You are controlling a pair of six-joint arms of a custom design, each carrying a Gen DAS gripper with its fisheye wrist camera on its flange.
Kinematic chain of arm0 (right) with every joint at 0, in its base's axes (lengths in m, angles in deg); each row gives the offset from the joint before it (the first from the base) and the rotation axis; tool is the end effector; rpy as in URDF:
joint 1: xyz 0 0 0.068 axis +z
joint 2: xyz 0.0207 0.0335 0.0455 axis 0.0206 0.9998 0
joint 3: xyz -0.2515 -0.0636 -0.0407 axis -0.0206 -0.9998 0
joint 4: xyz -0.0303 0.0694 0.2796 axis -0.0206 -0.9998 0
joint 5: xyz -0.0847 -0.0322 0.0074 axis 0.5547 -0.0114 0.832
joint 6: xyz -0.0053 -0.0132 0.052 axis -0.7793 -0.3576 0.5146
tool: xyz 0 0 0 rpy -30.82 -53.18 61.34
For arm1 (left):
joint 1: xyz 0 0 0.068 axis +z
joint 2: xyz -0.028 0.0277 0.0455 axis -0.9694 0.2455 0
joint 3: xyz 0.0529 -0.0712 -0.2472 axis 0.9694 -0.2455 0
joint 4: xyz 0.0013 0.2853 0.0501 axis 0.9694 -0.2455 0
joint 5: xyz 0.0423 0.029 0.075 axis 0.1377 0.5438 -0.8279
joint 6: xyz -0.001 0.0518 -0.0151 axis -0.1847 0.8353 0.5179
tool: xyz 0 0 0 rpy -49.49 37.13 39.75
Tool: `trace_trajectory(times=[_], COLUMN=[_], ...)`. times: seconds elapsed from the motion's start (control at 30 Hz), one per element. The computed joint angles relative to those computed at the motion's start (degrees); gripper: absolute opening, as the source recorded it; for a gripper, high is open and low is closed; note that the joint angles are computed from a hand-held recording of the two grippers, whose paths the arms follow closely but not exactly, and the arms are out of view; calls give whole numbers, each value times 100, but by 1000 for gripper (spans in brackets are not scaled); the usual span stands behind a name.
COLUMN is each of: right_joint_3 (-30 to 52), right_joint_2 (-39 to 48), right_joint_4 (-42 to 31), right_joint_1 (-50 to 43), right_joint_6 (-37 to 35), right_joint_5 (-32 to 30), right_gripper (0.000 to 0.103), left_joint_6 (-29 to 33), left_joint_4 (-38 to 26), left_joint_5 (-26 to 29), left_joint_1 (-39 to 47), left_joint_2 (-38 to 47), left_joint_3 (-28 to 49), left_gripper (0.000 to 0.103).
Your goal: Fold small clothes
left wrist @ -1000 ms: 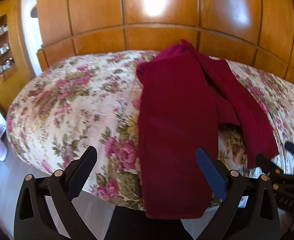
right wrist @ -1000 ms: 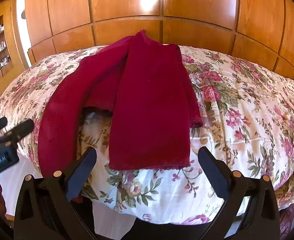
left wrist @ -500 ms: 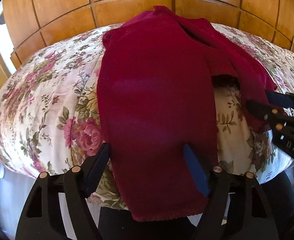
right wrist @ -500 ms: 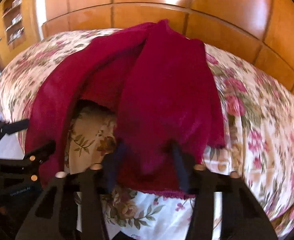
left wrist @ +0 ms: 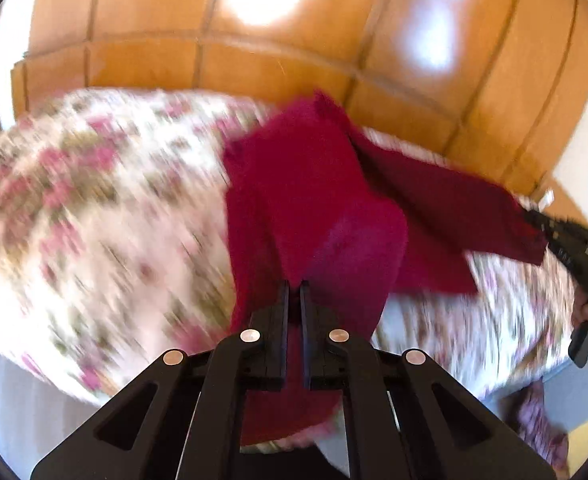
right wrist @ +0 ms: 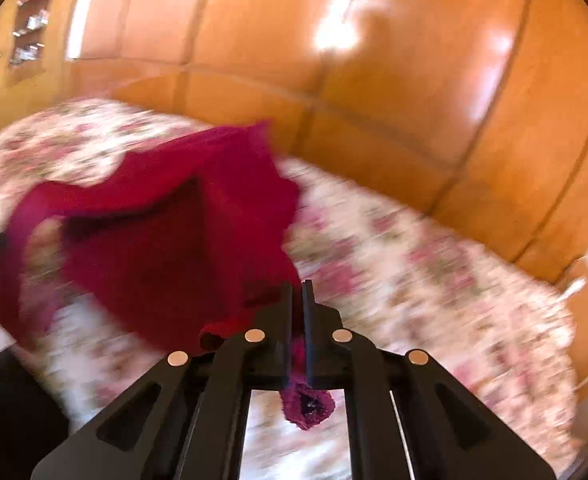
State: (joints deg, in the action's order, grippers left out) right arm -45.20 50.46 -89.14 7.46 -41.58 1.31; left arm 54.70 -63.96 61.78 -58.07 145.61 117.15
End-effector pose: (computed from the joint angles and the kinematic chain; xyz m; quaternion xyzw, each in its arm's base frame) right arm 0.1946 0.0072 0.2180 -0.0120 0.8865 -0.1827 0.4250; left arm 0.2423 0.0539 0.1748 0.1424 0.8997 -0.2094 0.3556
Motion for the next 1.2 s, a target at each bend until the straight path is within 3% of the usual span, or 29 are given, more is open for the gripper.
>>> trace_trajectory(times=[0.13,0.27,0.37,0.53,0.57,0.6,0.63,0.67,0.7,0.77,0.83,0.9,1.03,1.2], right_joint_3=[673,1821,2821,4424,4548,4587,4603,4488,4403,3993,3505,2950,1978,1183], right_joint_2=[1522,3402,4604,6182,6345,6411,6490,6420,6360,5963,5439,4809,4057,3880], right_joint_4=[1149,1920,1971,1462,1487,1548,1652,1775,1818,1778,1656,1161,419,319], right_joint_1=[-1230,-2041,-2376,-2580,-2557,-2522,-2500,-2456,-2440,-2350,-2334,-2307,-2167,-1946], right_joint_6=[-691,-900,-874,-646,-664,-695,-697,-615,-556,-412,-183,160,531,951], right_joint_5=[-134,64,296,506,591,723,801,808,727,381,-296,-1416,-3165,-4239], right_gripper=[3,3,3,4,7,31,56,66,70,70,71,71,67,56], left_joint_6=[-730,-1626,-2109,-2523,-2549,-2619,-2644,-2690,-2698,-2522,-2170,-1701,-1217,-1253], left_joint_4=[567,1010,949,145,81,90,80,190,425,767,708,318,-264,-197], left_joint_5=[-15,-610,-1408,-2451,-2527,-2551,-2489,-2401,-2279,-1830,-1311,-637,199,794], left_joint_1=[325,387,310,94,79,70,87,104,122,165,169,136,-77,-550], left_joint_2=[1122,2542,3734,5590,5738,5847,5731,5609,5355,4835,4446,4336,4410,4353], left_joint_3=[1307,2989,4513,7074,7257,7359,7174,6938,6489,5590,4815,4226,3534,2800], left_gripper=[4,2,0,0,1,11,22,44,56,56,56,56,56,56])
